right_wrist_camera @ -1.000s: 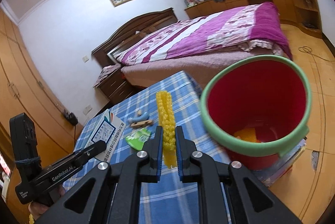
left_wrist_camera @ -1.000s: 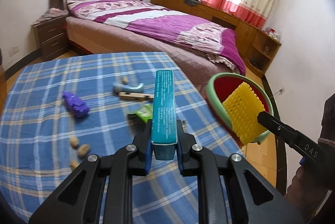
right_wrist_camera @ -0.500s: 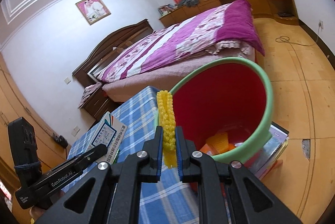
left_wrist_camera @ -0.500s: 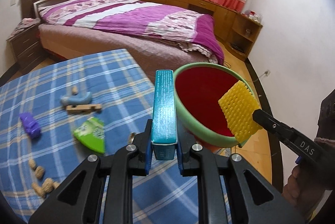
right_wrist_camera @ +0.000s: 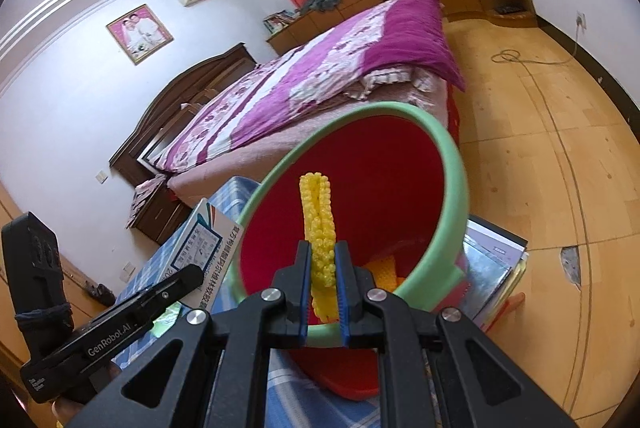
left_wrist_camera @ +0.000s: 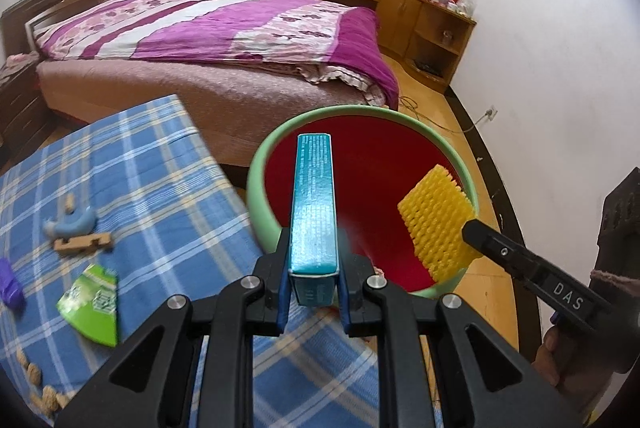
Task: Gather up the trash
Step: 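Carry the toothpaste box and brush into the red bucket and open both tools, then move both open tools back toward the table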
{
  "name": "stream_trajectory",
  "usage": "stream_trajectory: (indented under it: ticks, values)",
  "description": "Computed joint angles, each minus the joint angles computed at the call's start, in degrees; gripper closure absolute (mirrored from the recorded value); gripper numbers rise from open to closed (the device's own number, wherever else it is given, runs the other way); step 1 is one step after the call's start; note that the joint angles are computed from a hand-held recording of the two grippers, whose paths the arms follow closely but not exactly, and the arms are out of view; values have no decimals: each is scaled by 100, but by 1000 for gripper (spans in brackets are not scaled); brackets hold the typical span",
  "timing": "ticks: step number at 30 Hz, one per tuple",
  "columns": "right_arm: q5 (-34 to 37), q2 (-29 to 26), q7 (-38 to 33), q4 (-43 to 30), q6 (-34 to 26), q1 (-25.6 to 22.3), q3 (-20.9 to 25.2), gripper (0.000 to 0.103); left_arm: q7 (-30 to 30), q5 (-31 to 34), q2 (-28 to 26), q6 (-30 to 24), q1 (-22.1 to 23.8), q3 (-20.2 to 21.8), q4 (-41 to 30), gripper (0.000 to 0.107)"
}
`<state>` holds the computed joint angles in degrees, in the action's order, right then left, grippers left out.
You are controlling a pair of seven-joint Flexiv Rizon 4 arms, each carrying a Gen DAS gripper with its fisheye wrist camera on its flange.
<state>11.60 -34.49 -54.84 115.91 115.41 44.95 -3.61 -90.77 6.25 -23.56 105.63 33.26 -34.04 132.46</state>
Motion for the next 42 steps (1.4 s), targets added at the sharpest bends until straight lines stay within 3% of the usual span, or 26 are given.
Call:
stream_trajectory:
  ticks: [6, 11, 13, 18, 34, 42]
  values:
    - [-21, -96, 108, -29, -13, -165, 44, 87, 104, -134, -257, -77, -341, 175, -295, 88]
    - [96, -131, 47, -40, 33, 3, -157, 79, 192, -346, -317, -218, -579, 357, -391, 78]
    - [80, -148, 47, -53, 76, -61, -92, 73, 192, -415, -314, -223, -599, 381, -375, 78]
    - [103, -141, 50, -40, 75, -78, -37, 68, 166, -501, -246, -183, -661, 495, -299, 78]
    - [401, 90, -89, 90, 33, 425, -271, 46, -446, -157, 285, 14, 231, 110, 377, 77]
    - [495, 218, -162, 76, -161, 808, -477, 38, -869, 172, 611, 189, 891, -47, 775, 76]
